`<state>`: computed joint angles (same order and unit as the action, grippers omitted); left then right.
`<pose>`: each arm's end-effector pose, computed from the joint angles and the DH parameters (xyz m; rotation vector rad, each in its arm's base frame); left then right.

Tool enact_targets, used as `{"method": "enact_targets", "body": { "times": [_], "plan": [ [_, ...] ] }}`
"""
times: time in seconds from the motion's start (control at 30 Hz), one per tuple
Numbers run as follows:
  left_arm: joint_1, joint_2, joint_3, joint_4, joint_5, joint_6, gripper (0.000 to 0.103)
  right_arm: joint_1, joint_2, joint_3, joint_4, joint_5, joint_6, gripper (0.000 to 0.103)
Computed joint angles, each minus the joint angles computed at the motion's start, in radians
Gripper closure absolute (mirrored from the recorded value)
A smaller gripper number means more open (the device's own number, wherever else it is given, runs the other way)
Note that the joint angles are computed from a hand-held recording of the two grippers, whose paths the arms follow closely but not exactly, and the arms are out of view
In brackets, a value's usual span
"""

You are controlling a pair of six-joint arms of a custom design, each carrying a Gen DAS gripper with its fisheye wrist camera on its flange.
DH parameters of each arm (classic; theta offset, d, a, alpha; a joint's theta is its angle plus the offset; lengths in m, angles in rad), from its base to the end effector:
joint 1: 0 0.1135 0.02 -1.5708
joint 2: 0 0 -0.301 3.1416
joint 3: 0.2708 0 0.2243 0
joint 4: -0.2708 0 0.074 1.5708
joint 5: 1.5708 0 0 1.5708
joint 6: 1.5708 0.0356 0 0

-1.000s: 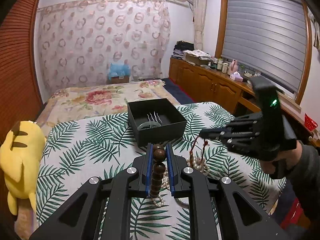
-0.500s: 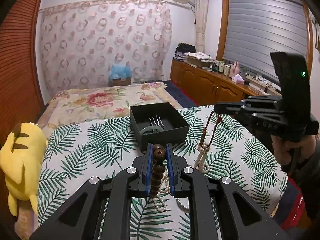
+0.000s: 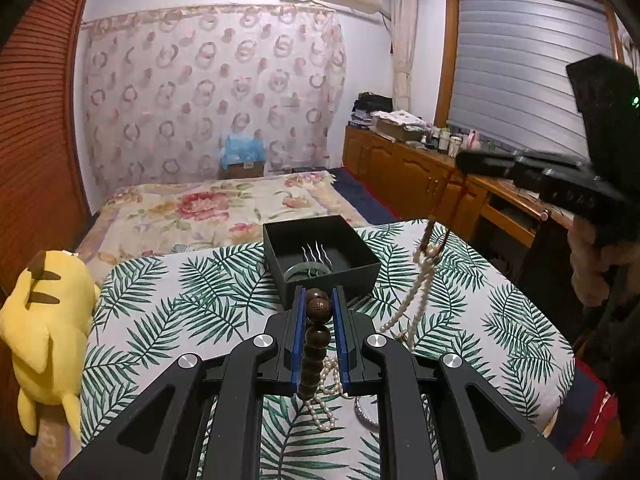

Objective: Organize jewelry
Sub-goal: 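Grasp the pearl necklace with the right gripper and lift it high, then open the left gripper and grasp the pearl strand hanging from the right gripper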

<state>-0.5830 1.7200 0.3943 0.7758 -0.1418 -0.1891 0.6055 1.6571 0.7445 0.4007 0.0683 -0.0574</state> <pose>0.2269 -0.1436 0.1590 0.3335 2.1037 -0.3087 0.2654 0.1808 0.2255 -0.6411 1.9914 0.2624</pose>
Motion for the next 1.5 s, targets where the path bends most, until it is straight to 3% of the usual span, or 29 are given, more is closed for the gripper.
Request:
{"method": "enact_targets", "body": {
  "times": [0.2,0.43,0.63,0.8,1.17,1.5],
  "plan": [
    [0.01,-0.015,-0.013,0.006,0.002,0.002,0.091,0.02,0.022,0.01,-0.012,0.026,-0.005,0.101],
    [0.033,-0.006,-0.026,0.02,0.011,0.0,0.091,0.055,0.168,-0.006,0.0,-0.11,0.041,0.101],
    [0.033,0.001,-0.031,0.03,0.011,-0.001,0.091,0.009,0.297,-0.003,0.016,0.015,0.029,0.101],
    [0.034,0.0,-0.031,0.029,0.011,-0.002,0.091,-0.059,0.218,-0.034,0.043,0.002,0.036,0.101],
    [0.02,0.028,-0.021,0.036,0.015,-0.006,0.091,-0.021,0.018,0.021,-0.048,0.044,-0.012,0.101],
    [0.034,0.139,-0.009,0.08,0.062,-0.015,0.091,0.032,-0.062,0.034,-0.094,0.025,-0.014,0.101]
  ]
}}
